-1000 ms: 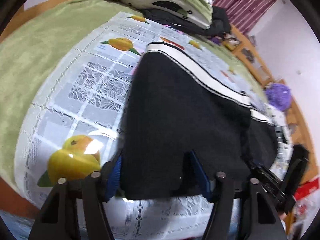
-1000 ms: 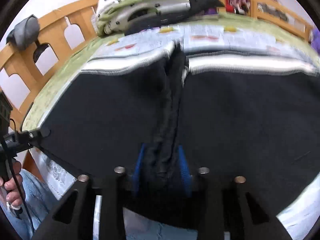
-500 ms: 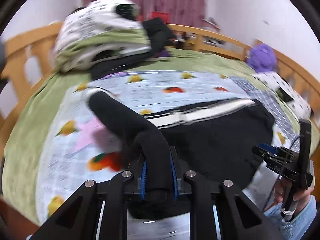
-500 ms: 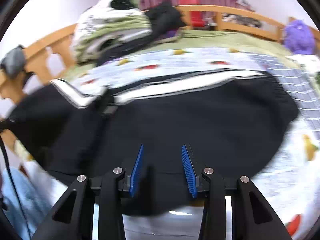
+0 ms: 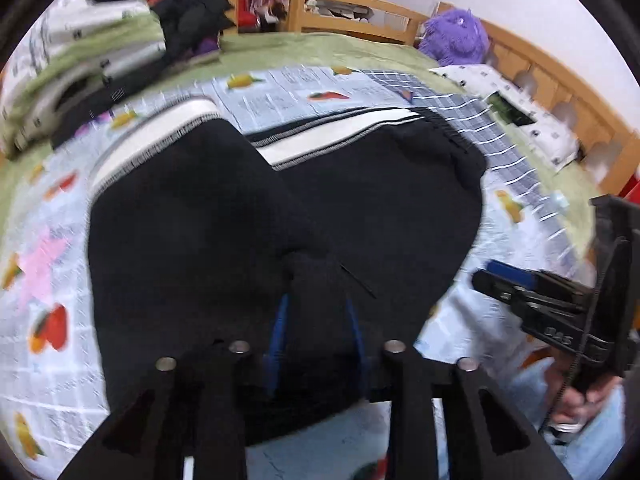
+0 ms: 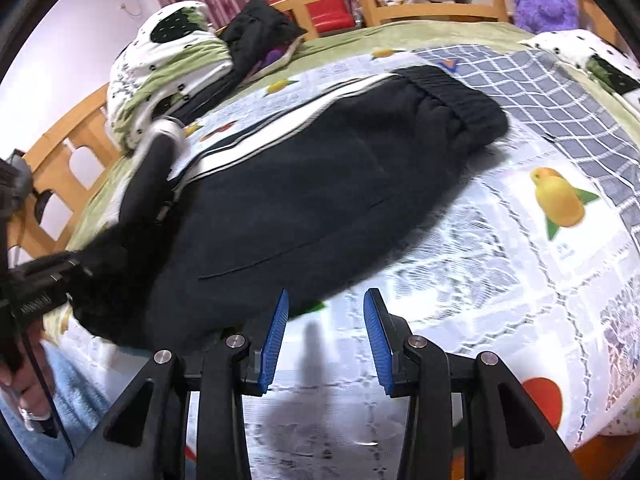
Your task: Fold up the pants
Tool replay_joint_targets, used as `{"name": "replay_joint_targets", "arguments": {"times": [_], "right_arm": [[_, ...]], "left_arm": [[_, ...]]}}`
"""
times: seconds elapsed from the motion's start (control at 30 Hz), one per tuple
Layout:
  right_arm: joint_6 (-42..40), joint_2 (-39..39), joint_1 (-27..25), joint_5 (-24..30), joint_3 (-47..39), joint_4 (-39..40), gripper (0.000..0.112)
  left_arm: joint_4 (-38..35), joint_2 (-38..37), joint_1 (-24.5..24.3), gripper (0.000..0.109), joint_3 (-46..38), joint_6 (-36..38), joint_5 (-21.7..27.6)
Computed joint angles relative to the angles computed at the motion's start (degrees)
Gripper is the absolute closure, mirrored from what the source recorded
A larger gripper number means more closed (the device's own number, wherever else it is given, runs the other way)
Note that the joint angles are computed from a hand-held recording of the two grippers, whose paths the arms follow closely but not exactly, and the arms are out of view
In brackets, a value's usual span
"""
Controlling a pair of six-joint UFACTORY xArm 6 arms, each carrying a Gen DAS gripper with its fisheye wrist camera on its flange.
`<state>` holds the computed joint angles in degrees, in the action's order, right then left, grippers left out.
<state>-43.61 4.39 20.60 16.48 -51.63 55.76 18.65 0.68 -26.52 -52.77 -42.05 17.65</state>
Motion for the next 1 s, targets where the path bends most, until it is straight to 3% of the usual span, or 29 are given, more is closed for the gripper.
{"name": "replay_joint_targets", "arguments": {"times": [0.07,0.13,0.2,0.27,0.37,0.43,0.5,0.53,0.63,0.77,1.0], "right_arm": [[-0.83,-0.17,0.63,0.39,-0.59,0.60,0.072],[-1.49,0.08,1.63,1.47,-2.07,1.46,0.072],[-1.74,1.44,2.61,3.75,-4.97,2.57,0.072],[-2.30,3.49,3.40,7.02,-8.61,4.81,0.071],[-3.27,6.51,4.10,12.31,-13.69,9.54,0.065],[-3.29,9.42,5.09,14.60,-17.58,11.89,0.056],[0.04,14.17,6.41,16.06,-22.92,9.19,0.055],[3.52,16.41,6.85,16.81,-25.26,5.90,0.056],[9.74,23.43,7.12,23.72,-33.18,2.26,0.101],[2.33,20.75,6.28,26.71,-34.64,5.81,0.104],[5.16,16.01,2.97,25.87,-38.85,-8.95,0.104]], "left_arm": [[-4.25,-2.81,0.54,0.074,2.84,2.47,-2.01],[-5.15,-7.28,1.18,0.064,6.54,2.99,-3.25],[-0.41,-12.64,2.50,0.047,10.64,-1.19,-4.18],[7.29,-18.20,4.42,0.038,14.36,-7.98,-3.66],[9.77,-23.25,7.23,0.038,17.55,-10.90,-0.94],[2.41,-26.60,9.91,0.038,21.10,-6.71,-1.35],[-5.08,-28.67,11.84,0.038,23.63,-2.62,-1.52],[-7.54,-29.46,12.56,0.038,24.68,-1.40,-1.68],[-8.48,-32.04,14.48,0.038,27.24,-2.70,-0.67],[-8.03,-31.63,15.07,0.038,27.51,-3.81,0.05],[-13.00,-23.31,12.21,0.038,22.89,-0.09,-3.17]]}}
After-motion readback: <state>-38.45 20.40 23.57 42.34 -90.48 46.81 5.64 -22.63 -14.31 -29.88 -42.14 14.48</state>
